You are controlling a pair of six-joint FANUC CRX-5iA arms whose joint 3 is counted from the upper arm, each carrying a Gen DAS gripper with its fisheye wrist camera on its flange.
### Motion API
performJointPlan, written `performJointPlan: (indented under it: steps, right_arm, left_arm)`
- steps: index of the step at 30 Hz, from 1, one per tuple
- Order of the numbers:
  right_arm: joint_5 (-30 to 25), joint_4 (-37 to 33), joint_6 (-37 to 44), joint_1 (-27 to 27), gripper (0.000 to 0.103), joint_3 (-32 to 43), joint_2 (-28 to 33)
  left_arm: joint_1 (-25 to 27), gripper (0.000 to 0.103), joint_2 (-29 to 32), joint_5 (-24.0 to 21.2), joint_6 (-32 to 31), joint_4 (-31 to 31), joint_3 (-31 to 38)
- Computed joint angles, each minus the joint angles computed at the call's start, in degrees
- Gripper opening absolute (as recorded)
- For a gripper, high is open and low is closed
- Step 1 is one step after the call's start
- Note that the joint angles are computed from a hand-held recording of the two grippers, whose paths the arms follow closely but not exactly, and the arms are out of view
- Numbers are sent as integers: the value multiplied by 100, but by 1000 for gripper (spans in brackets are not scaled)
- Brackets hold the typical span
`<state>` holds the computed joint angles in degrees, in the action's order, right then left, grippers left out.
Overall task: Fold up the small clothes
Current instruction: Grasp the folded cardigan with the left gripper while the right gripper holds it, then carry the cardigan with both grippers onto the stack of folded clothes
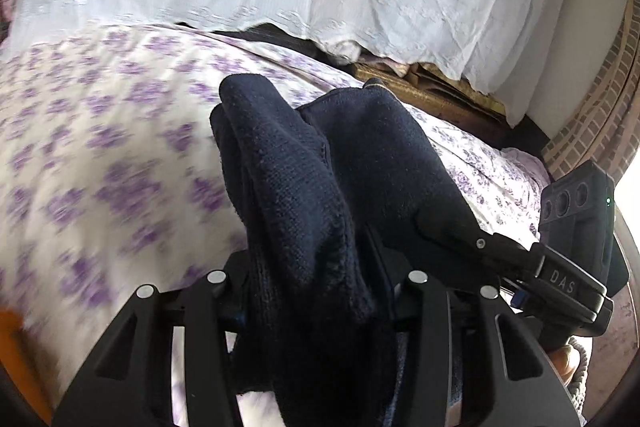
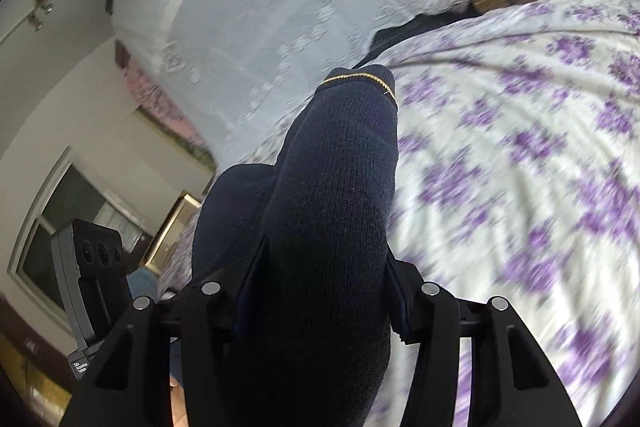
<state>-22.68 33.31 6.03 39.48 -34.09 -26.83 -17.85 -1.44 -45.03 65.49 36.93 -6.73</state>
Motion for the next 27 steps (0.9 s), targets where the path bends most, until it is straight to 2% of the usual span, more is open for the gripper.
performJointPlan:
  steps: [5, 8, 13, 16, 22, 27]
  right_arm:
    - [-72, 494, -502, 623, 54, -46, -59]
    - [-110, 868, -805, 983, 54, -36, -43]
    - [-165, 1303, -1161, 1572, 54, 154, 149]
    - [13, 1363, -1275, 1746, 54, 295, 345]
    - [467, 950, -1074, 2093, 54, 807, 943]
    - [430, -7, -372, 2382, 54, 1461, 1530]
  left_arm:
    - [296, 44, -902, -16, 279, -163, -651]
    - [562, 44, -1387, -117, 163, 8, -1016]
    - [1317, 44, -2148, -560, -175, 292, -1489]
    - [1900, 44, -2590, -891, -307, 282, -1619]
    - [3367, 44, -3322, -1651, -845, 466, -1855]
    - [4474, 44, -3545, -2233, -1285, 635, -2022]
